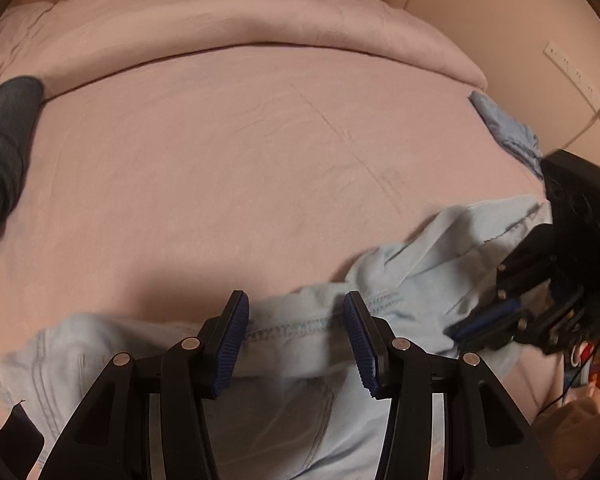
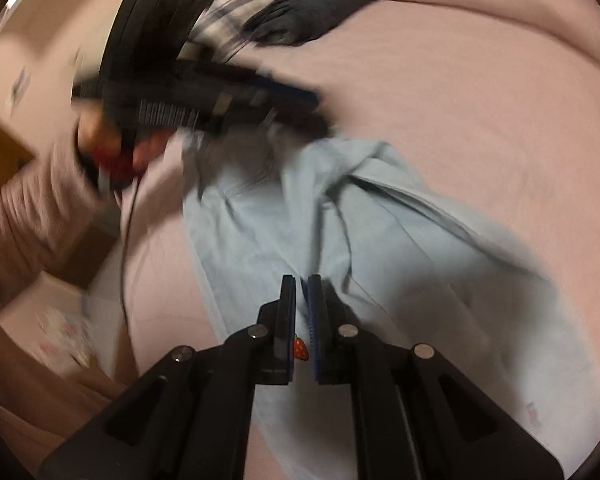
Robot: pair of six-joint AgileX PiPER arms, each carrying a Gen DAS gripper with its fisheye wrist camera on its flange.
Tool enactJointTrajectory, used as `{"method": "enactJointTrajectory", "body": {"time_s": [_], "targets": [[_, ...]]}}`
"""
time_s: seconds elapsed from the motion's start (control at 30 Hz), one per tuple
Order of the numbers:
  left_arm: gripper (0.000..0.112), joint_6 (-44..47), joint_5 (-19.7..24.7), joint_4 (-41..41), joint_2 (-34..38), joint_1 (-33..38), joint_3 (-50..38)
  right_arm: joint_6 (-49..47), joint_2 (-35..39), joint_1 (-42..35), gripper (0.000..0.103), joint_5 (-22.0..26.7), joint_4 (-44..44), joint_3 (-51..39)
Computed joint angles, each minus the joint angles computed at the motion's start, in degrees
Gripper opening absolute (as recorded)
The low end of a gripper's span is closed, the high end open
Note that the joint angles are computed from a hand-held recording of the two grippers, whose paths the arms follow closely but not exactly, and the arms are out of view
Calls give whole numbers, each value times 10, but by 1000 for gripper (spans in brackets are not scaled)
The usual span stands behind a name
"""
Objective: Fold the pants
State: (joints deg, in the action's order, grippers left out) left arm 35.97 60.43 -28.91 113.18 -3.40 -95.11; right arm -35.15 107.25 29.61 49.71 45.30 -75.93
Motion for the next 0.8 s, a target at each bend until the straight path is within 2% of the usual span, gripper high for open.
{"method": "enactJointTrajectory", "body": {"time_s": [0.1,0.17,0.23,0.4,0.43,0.47,0.57,0.73,0.8], "targets": [[49,21,-7,-34,-19,23,36,-23,8,-27,17,10,99,17],[49,29,-13,-45,-23,28,46,-20,31,-41,30,18,161,6],[49,45,-18,-59,-31,35,61,1,57,-52,35,23,208,-15],[49,75,-13,-86,-42,58,82,96,123,-33,34,31,218,-86],[49,77,-14,-89,-44,62,85,119,135,-30,28,36,209,-102],[49,80,-14,-92,-46,68,87,133,144,-28,17,38,216,-111],[49,104,-7,-119,-56,82,98,102,116,-49,12,37,237,-98],[49,127,39,-105,-48,83,34,130,125,-59,11,27,150,-174],[50,115,88,-81,-13,69,-29,106,126,-60,11,28,136,-186]]}}
